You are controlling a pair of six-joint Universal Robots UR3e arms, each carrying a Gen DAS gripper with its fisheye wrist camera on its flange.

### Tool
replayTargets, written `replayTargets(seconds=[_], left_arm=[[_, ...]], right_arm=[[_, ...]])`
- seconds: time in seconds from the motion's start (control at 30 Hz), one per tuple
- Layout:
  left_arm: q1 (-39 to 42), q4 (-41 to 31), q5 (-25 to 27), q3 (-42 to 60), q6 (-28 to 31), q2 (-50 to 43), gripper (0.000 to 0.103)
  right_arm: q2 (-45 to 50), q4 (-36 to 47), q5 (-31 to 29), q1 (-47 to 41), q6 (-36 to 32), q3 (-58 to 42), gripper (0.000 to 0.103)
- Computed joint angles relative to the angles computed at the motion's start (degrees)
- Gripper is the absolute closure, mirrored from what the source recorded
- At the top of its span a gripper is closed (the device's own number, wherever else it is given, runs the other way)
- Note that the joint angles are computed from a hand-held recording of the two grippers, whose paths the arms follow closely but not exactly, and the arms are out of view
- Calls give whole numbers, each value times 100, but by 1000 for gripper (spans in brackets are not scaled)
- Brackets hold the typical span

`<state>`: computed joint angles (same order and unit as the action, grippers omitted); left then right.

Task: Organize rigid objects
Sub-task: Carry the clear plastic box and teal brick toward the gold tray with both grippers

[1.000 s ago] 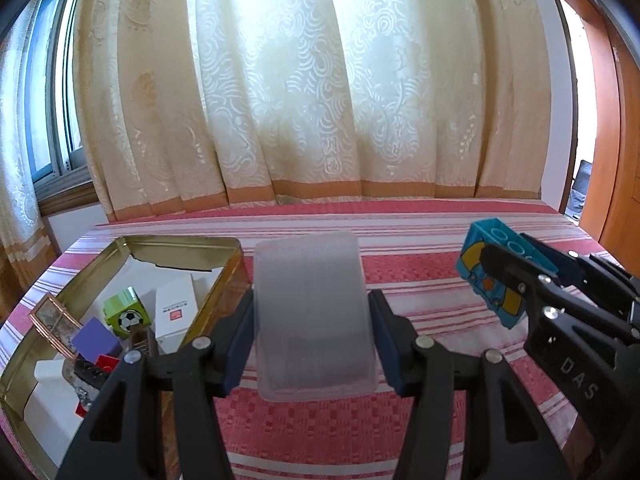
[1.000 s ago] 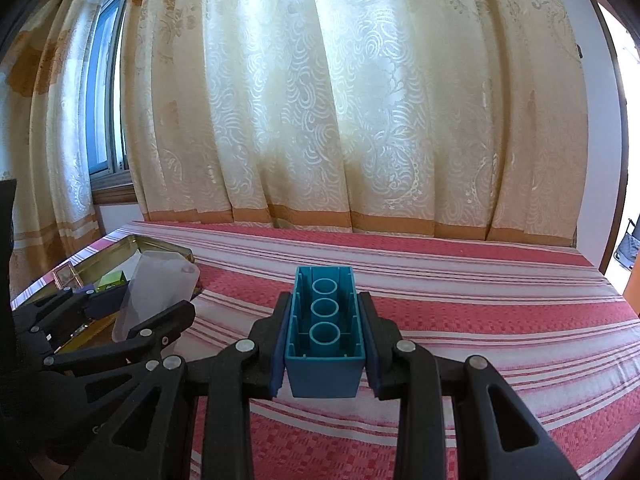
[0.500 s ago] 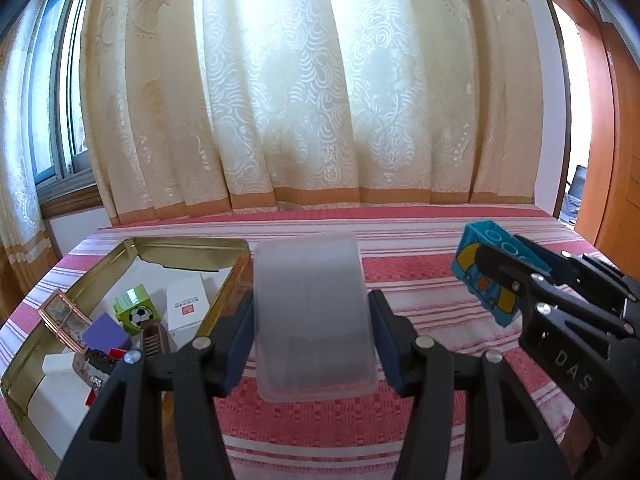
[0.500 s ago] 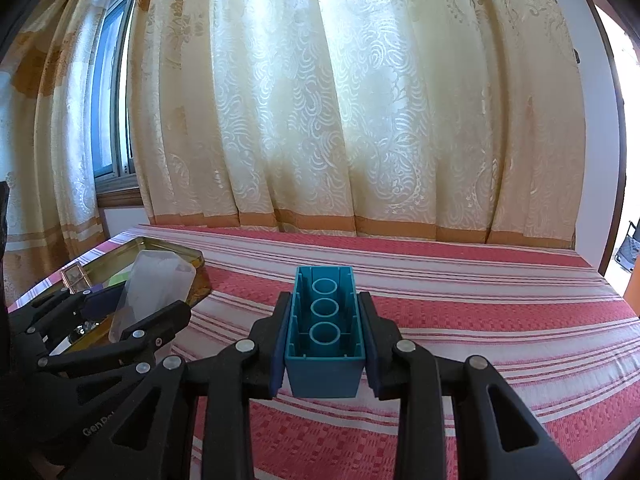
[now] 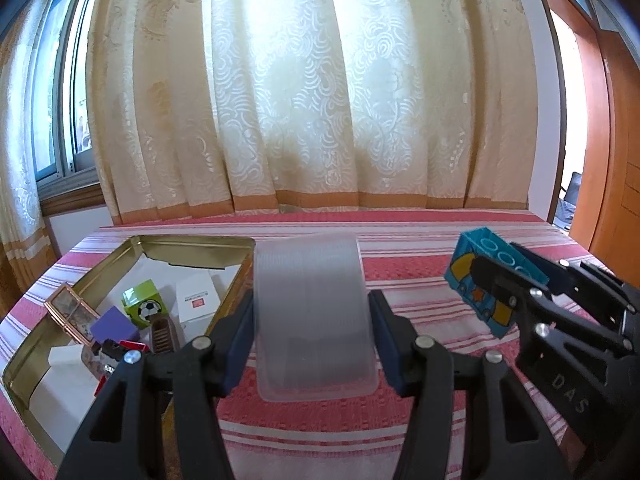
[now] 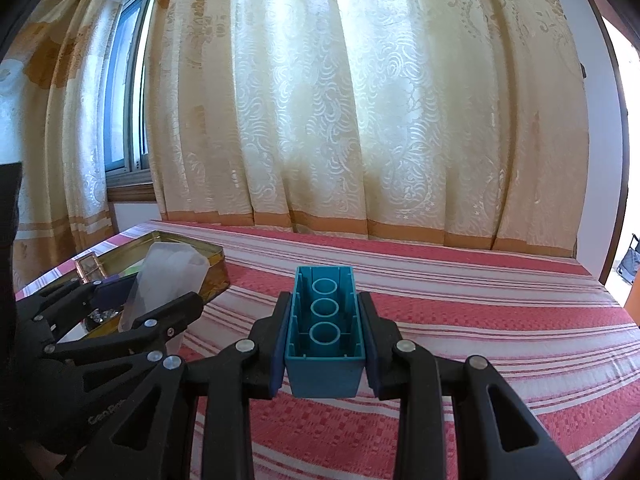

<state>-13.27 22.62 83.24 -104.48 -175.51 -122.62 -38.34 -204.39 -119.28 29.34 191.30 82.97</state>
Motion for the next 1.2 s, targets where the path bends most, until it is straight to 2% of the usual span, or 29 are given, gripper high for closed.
replayTargets(seconds=[0.57, 1.2], left_arm=[[163, 419, -126, -405, -15, 156, 48], [304, 744, -135, -712, -16, 285, 48]], right_arm=[[42, -221, -83, 221, -42, 35, 69], [166, -108, -41, 381, -106, -249, 69]])
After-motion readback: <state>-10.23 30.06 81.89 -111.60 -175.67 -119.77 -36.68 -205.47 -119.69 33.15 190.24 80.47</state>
